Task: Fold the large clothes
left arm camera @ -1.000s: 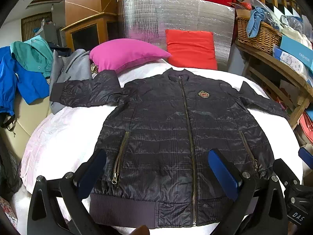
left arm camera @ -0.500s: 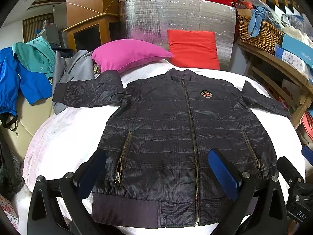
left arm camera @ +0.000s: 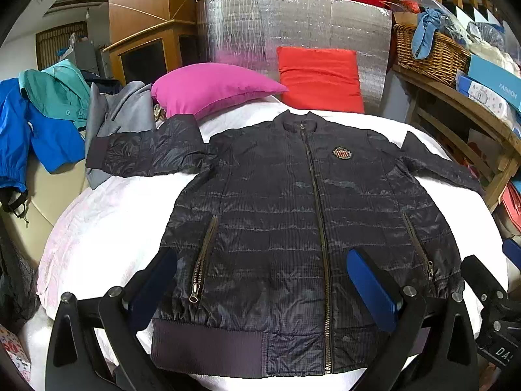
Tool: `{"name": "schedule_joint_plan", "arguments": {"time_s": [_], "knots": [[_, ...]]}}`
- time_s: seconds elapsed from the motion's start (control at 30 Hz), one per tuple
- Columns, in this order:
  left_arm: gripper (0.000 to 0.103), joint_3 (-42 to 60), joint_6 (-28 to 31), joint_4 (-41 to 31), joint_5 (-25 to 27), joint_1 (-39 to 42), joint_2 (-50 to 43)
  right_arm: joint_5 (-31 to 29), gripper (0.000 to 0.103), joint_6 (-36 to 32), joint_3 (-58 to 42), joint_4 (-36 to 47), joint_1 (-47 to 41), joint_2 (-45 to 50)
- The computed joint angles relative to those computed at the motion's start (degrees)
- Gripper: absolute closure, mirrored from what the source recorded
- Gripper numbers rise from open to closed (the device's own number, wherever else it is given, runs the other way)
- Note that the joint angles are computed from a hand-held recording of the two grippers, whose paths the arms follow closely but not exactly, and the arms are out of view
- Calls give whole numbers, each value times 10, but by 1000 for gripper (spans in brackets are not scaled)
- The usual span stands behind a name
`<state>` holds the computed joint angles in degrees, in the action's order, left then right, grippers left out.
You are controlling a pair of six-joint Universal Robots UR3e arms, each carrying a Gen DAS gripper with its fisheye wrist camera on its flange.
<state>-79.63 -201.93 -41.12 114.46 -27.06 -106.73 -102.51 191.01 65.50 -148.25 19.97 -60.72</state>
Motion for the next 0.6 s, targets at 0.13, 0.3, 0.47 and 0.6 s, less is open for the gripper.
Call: {"name": "schedule_joint_plan", "arguments": {"time_s": [0.13, 0.3, 0.47, 0.6], "knots": [[0, 6, 1, -2, 4, -4, -4, 2, 0, 1, 1, 0, -3, 0], [0, 13, 0, -9, 6, -7, -11, 8, 0, 4, 10, -5, -8, -4], [0, 23, 1, -17, 8, -10, -19, 11, 0, 8, 16, -9, -12, -6], [0, 28, 3, -19, 11, -12, -24, 16, 0, 10, 15, -9, -15, -2]]}}
